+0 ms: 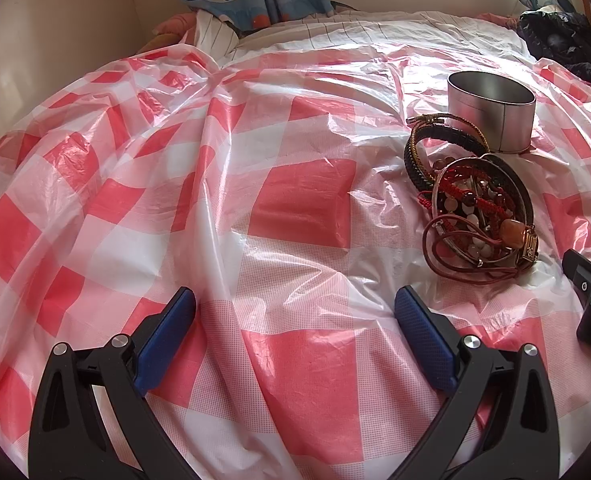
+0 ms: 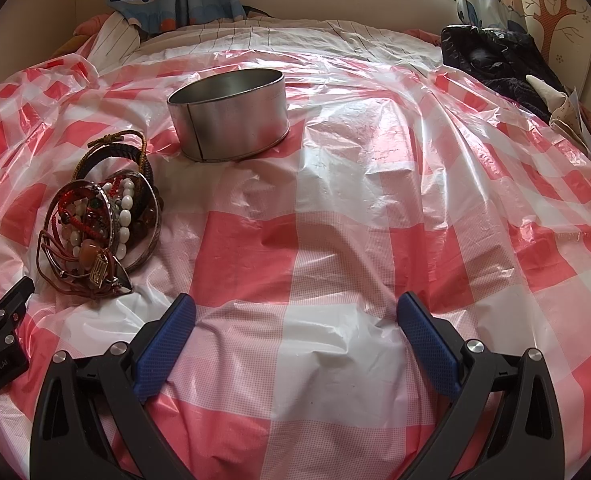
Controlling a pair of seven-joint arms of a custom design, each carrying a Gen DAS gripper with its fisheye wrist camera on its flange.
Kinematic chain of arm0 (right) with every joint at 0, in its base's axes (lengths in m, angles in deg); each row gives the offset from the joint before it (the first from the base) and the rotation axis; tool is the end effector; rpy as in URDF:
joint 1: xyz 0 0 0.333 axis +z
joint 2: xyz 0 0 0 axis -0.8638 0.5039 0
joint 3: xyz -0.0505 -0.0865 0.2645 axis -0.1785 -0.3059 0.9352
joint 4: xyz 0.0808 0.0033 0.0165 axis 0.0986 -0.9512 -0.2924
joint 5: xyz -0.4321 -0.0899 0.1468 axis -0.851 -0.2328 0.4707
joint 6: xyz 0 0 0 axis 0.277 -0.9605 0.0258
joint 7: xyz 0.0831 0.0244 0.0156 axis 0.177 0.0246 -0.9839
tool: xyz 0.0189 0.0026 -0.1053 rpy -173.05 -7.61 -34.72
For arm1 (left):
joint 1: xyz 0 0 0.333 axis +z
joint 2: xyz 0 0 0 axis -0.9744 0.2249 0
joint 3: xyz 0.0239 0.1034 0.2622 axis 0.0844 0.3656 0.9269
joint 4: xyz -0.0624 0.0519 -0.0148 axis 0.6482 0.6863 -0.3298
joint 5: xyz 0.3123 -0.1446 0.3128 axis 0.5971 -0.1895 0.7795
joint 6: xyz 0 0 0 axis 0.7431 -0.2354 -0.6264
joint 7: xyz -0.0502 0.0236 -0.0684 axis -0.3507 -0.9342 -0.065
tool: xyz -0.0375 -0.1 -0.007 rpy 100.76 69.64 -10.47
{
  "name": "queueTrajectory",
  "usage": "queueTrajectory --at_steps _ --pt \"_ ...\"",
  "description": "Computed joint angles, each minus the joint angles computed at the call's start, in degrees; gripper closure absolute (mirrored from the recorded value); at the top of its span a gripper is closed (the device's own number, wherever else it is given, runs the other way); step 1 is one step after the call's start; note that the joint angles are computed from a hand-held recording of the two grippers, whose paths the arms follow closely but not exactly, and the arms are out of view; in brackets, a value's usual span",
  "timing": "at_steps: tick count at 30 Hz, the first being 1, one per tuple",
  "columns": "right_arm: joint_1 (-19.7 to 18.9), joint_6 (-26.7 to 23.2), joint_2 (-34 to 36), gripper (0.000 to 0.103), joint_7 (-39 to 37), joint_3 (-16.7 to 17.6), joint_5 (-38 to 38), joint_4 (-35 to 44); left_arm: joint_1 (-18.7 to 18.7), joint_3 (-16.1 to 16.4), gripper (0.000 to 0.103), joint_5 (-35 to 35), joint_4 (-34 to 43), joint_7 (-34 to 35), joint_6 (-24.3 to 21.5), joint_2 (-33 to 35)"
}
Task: Organize jewelry
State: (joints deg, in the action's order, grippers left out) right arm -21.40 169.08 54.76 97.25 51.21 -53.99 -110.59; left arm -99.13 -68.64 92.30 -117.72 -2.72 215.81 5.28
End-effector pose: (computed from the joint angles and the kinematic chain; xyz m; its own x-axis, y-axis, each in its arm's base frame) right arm 0.6806 0.4434 0.4972 -0.2434 -0.9672 0.0727 -0.7582 0.1430 -0.6362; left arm 0.7132 -0.3604 0.5089 -0.0885 -0.9792 -0.1828 -0.7508 0.1861 -0.6337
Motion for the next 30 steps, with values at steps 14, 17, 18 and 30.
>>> queueTrajectory --at_steps 14,17,18,30 --pt "0.03 0.89 -0.83 0.007 0.26 -0.11 -0.35 -1.33 0.77 -0.60 0.007 -2.02 1.50 3.26 -0.36 0.61" --pt "0.32 2.29 -2.05 0.007 0.83 -0.12 -1.69 -3.20 0.74 -0.48 0.007 -1.85 0.80 4.25 1.15 0.14" --pt "0.33 3.68 -3.02 0.007 1.05 -0.06 -2.29 -4.75 0.57 -0.28 0.007 -1.21 0.19 4.15 2.13 -0.25" --pt "0.31 5.77 -3.41 0.007 0.81 0.75 -4.08 -5.34 3.55 -2.55 0.007 -8.19 -2.64 7.44 15.24 -2.12"
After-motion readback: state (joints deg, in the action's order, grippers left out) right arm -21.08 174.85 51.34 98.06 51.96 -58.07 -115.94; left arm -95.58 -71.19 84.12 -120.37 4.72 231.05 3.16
